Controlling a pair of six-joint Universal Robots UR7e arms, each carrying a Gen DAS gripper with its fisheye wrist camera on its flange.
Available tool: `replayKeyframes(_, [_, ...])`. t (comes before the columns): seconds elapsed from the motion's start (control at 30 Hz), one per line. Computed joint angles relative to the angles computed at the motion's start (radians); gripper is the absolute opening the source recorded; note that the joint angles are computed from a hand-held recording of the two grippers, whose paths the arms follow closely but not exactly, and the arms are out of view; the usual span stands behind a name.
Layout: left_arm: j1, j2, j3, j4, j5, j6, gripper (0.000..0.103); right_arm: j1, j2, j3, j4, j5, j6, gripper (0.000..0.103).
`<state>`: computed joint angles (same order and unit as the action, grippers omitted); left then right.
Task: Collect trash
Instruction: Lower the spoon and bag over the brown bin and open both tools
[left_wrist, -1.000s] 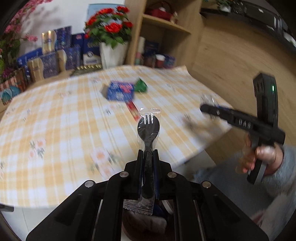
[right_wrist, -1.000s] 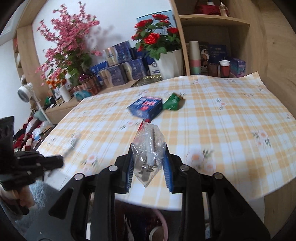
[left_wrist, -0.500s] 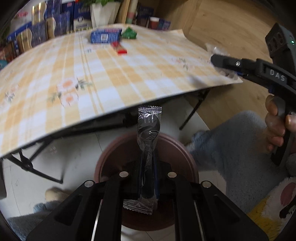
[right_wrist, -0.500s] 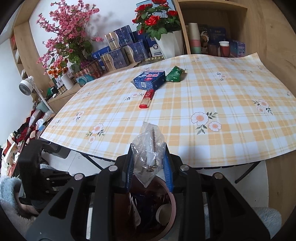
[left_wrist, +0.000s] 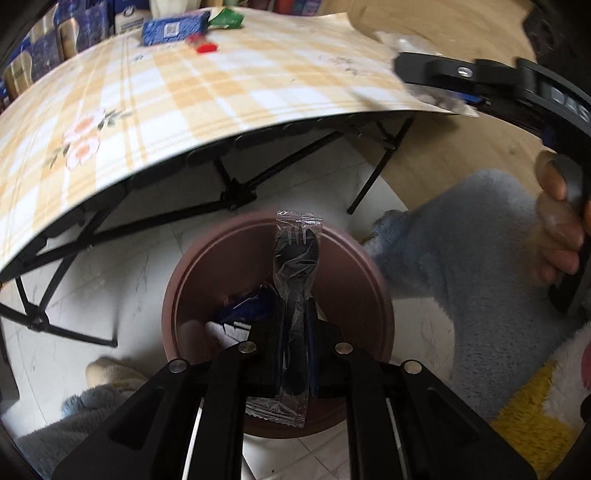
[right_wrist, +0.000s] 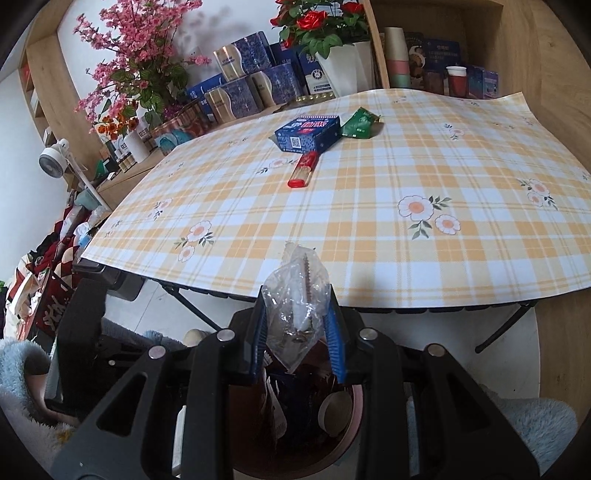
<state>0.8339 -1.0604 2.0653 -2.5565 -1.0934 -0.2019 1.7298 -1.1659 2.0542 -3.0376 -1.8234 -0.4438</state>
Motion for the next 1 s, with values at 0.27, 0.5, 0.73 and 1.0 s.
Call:
replayKeyframes(0.27, [-0.019,-0.05,0.06,-0.149,0.08,-0.032,0.058,-0.011,0.011,0.017,-0.003,-0.016,0.005,0.031])
replayKeyframes(0.5, [-0.096,-0.087,0.154,-0.437,0.291,-0.048,0.094,-0.01,0.05,0.017,0.01,-0.052,-0.017,0.031])
replayKeyframes(0.73, [-0.11,-0.073,0.157,-0.475,0.404,-0.07,0.097,-0.013,0.086,0.001,0.036,-0.08,-0.025,0.031])
replayKeyframes(1.0, [-0.113,-0.073,0.167,-0.491,0.456,-0.078,0.097,-0.008,0.092,-0.001,0.057,-0.09,-0.032,0.032])
